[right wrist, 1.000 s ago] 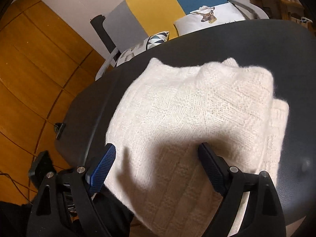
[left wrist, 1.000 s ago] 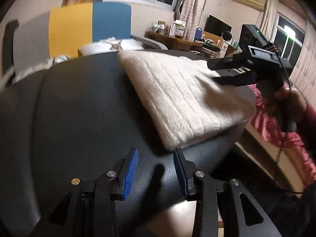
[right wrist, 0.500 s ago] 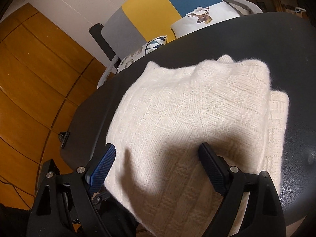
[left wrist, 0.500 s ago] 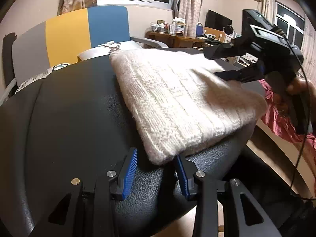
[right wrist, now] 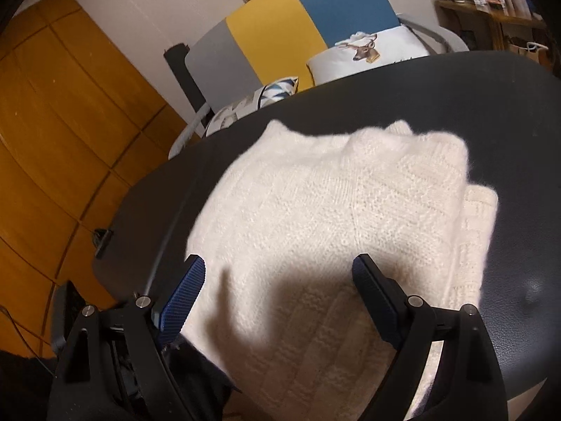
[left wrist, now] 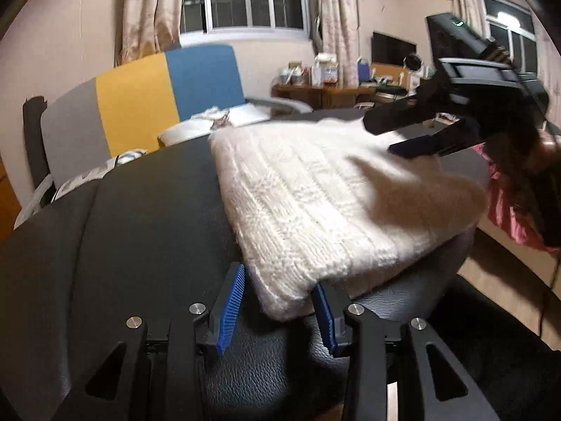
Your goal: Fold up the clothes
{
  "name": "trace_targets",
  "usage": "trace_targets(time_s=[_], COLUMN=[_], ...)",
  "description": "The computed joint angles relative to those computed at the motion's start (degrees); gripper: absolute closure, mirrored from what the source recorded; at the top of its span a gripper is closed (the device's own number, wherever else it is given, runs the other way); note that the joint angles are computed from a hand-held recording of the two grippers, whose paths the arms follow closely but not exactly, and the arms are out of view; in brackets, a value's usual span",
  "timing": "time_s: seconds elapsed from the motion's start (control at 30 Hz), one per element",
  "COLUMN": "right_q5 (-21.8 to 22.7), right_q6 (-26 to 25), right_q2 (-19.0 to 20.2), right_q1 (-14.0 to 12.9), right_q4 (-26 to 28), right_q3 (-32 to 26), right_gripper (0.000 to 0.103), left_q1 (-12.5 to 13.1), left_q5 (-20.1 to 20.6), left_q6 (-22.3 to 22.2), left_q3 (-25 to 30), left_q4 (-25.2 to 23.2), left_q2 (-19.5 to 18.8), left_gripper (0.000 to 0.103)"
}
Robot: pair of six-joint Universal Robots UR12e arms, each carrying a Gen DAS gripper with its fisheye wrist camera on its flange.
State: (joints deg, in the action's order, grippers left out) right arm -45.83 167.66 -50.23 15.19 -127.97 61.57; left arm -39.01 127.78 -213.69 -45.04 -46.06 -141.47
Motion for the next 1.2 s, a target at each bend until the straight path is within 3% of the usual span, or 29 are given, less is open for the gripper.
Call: trace_targets(time_s=[0.07,0.17,0.2,0.33,0.43,0.57,0.73,0.83,0.97,1.03,1.1,1.2], right_q5=[-0.5,-1.3,-2.0,-12.9,-15.1,-17.3,-13.6,-13.3,-18.2,-22.7,-22.0,-21.0], right_q6=[0.2,1.0,1.2,-2.1,-4.1,-5.4,-7.9,-13.3,-18.6,-18.1,-16.8,-19.0], right_q2=[0.0,-0.1,-0.3,-1.4,-1.6,-1.9,-4.0,-5.1,-5.1,-3.8,-3.6,-3.4], right_q1=[0.2,0.3,0.4,1.7,2.0,2.5,1.7,1.9,2.8,2.9,2.3,2.0], right_q4=[-1.1,-2.6,-3.3,-5.8,-8.6,-8.2,-9.2,-8.3,-4.8,-2.0,-3.3,0.4], right_q3=[0.5,0.9,1.1,2.7,4.5,4.0,6.0,6.9,6.5,4.9,5.2,3.2], right_gripper=[0.014,0.014,0.014,0.015,0.016,0.015,0.014,0.014,0.014,0.014,0.015,0.014], left_q1=[-0.2,-1.3,-1.5,-2.1,-2.2,-1.7,-0.9,0.7,2.3,2.4,2.9,4.0], left_q5=[1.6,6.8,7.5,8.4,7.5,2.0,1.3,-0.4,-9.6,-12.4,-15.6,-17.1], left_q6=[0.9,6.6,8.0,12.1,12.9,10.0,9.5,10.6,7.7,9.5,9.6,9.6], left_q3=[0.7,1.9,1.9,0.8,0.1,-5.4,-6.2,-1.0,4.8,4.5,2.7,1.3], left_q4=[0.2,1.0,0.9,-0.1,0.6,7.0,14.6,12.5,3.3,4.2,6.9,11.5], left_q2=[-0.6,-1.9,-2.0,-1.8,-1.3,2.7,4.0,1.3,-1.6,-1.5,-0.2,1.1], left_gripper=[0.066,0.085,0.086,0.092,0.090,0.079,0.078,0.078,0.077,0.076,0.076,0.075])
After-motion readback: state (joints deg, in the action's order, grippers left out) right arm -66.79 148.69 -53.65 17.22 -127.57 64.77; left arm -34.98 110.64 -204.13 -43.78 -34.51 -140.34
